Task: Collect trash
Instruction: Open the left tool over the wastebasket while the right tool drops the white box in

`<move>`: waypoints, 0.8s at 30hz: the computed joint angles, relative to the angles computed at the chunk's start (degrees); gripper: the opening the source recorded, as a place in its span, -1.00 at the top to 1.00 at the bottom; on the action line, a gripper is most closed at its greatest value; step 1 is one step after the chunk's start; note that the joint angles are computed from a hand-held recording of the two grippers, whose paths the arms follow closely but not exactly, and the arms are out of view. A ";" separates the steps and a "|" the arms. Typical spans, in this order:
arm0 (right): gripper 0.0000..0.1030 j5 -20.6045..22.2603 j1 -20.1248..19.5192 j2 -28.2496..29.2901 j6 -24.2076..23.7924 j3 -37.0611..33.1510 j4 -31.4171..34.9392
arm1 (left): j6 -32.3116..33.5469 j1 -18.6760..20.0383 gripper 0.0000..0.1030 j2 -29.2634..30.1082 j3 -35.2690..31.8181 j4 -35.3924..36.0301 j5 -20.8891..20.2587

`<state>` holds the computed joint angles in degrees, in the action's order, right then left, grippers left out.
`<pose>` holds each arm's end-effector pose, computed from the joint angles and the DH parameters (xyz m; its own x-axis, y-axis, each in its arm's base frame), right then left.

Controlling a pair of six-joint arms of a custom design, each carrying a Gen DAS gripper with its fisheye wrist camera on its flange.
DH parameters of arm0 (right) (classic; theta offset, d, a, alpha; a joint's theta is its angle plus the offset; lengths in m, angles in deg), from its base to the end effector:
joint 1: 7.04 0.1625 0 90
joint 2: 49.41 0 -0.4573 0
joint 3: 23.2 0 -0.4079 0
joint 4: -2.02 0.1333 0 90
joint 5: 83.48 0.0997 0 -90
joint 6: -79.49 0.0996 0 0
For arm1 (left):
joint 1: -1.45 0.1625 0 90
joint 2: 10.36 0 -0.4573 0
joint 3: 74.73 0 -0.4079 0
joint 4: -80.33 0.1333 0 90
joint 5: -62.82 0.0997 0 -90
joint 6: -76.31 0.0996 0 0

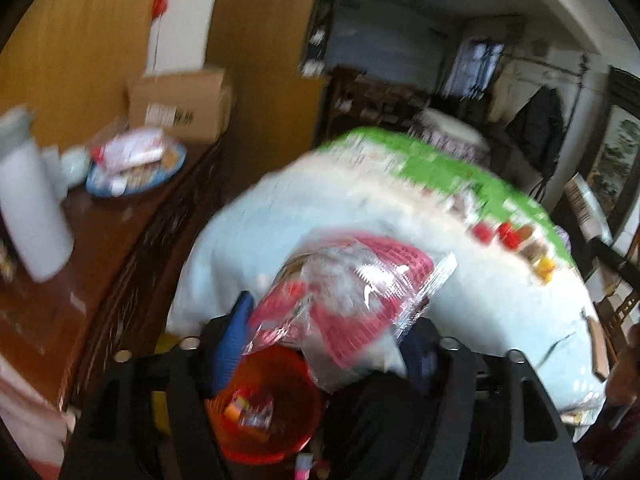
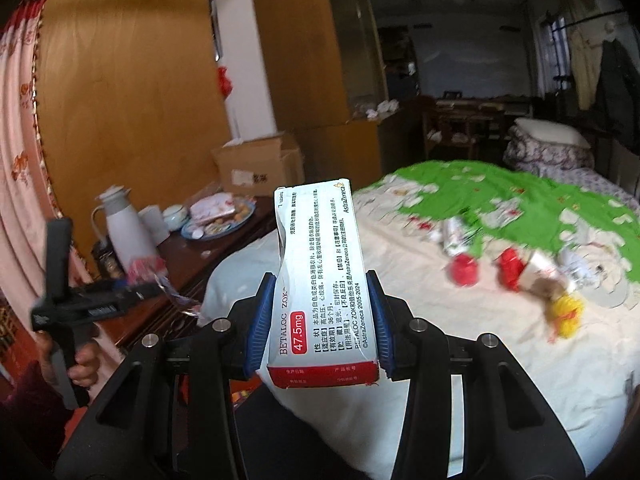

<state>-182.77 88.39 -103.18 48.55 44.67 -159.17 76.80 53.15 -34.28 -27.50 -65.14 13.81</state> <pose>0.1926 -0.7879 0.4623 -0.8272 -0.2425 0.5069 -0.5558 0.4853 -0.6750 -0.4125 -0.8428 0.1759 -0.8042 0.1995 -0.5598 0.5316 0.6627 -0.5275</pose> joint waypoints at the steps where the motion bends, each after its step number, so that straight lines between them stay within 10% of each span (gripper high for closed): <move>1: 0.13 -0.01 0.16 0.49 0.48 -0.35 1.46 | -1.62 0.64 -0.60 -0.43 0.63 1.62 0.09; 21: 0.10 -4.28 4.34 20.20 -1.75 -23.65 34.35 | -11.65 6.33 -0.89 -2.76 3.84 0.54 7.57; 24: -0.24 -4.96 4.82 23.99 -1.90 -29.17 38.66 | -13.02 6.93 -0.89 -3.28 4.30 0.53 8.47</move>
